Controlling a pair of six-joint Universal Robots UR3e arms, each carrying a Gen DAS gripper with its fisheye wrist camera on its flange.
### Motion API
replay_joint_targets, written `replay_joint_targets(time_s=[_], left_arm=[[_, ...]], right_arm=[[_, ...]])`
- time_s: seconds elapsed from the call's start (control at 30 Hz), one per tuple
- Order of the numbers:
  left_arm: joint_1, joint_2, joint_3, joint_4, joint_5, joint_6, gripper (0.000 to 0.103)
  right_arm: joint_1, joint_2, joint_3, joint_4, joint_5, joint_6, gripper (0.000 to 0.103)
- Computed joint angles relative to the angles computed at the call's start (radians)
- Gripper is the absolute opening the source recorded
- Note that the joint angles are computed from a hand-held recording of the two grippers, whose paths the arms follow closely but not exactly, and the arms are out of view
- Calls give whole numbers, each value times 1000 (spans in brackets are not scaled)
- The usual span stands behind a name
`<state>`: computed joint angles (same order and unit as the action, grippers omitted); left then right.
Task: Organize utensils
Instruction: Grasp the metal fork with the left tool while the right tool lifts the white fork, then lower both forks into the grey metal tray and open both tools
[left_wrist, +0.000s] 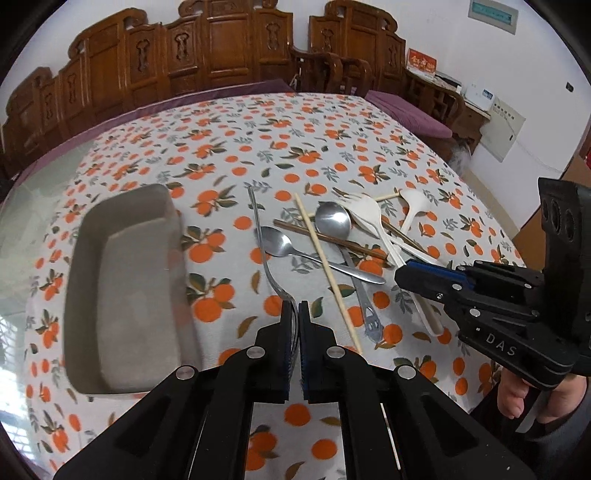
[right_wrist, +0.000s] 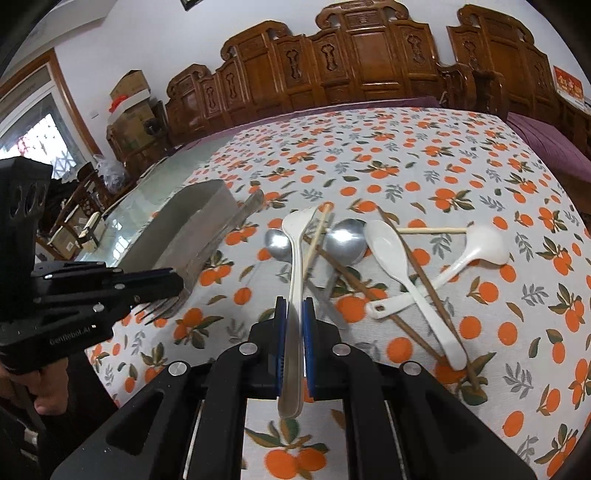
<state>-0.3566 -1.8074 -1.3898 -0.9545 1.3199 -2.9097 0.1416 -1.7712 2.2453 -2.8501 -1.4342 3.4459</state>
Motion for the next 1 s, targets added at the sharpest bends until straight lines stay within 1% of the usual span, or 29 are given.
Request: replay_joint_targets(time_s=[0.2,0.37,0.57,0.8,1.0], left_arm=[[58,55,-2,-33,-16,37,3],[109,91,0,-58,-35,64,3],[188,121,-6,-89,-62,114,3],[270,67,13,-122,-67,160,3],[291,-14,54,-134,-45,165,3]], right_arm=[[89,59,-101,34,-64,18,10],[158,144,-196,32,-99,56,10],[218,241,-333,71,-132,67,10],[268,331,-477,136,-167,73,10],[301,398,-577,184,-179,73,10]])
